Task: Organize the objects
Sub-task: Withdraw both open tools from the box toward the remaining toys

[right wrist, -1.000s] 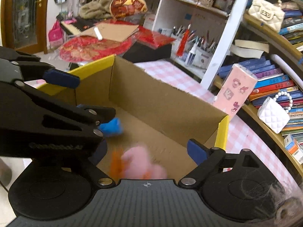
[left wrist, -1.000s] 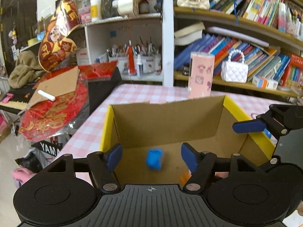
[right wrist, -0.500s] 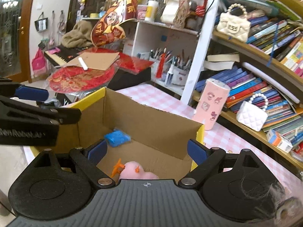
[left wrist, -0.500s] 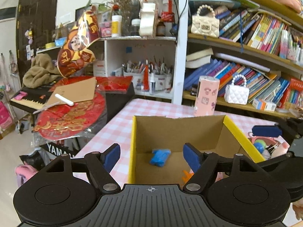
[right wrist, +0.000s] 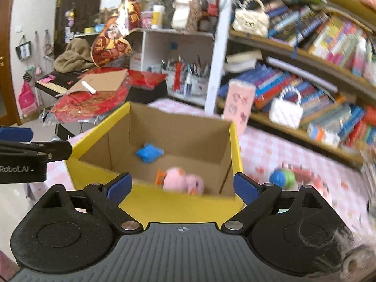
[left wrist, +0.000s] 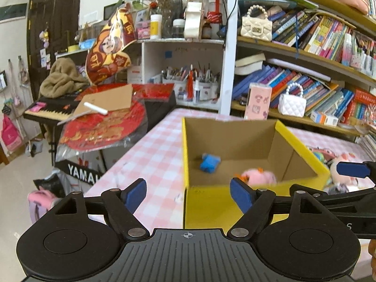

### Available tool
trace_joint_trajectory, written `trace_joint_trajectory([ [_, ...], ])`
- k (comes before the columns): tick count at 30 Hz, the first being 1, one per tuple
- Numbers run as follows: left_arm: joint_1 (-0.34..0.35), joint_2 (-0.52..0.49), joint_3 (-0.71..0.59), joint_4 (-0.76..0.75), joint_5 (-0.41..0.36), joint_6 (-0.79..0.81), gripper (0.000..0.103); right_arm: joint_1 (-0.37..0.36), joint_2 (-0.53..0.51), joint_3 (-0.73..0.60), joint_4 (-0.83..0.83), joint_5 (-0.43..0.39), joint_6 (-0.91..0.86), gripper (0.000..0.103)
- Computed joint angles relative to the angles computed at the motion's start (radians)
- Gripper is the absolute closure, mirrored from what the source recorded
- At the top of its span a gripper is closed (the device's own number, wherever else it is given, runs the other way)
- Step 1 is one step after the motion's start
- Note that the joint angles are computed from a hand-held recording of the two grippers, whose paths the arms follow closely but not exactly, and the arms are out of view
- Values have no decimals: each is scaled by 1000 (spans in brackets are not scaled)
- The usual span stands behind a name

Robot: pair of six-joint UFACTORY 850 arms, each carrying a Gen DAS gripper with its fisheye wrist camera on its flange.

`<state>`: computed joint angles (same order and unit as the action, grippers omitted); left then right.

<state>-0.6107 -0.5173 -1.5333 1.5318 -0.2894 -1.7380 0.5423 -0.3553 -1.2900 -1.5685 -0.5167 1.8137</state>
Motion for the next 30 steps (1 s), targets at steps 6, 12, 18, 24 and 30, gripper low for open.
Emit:
trace_joint_trajectory([
  [6,-16,50,97,-2,-7,16,22,53,30,59,68,-61,17,10],
  [12,-29,80,159,-1,3,12,17,101,45,97,179,-166,34,10],
  [18,-40,92,188,-64,35,80,16,133,77,156,248,-225,88,10],
  [24,-52,83,181,-148,80,201,16,152,100,196,292,-267,126,10],
  [30,-74,65,158,-217,112,312,15,153,125,232,318,-302,172,10],
])
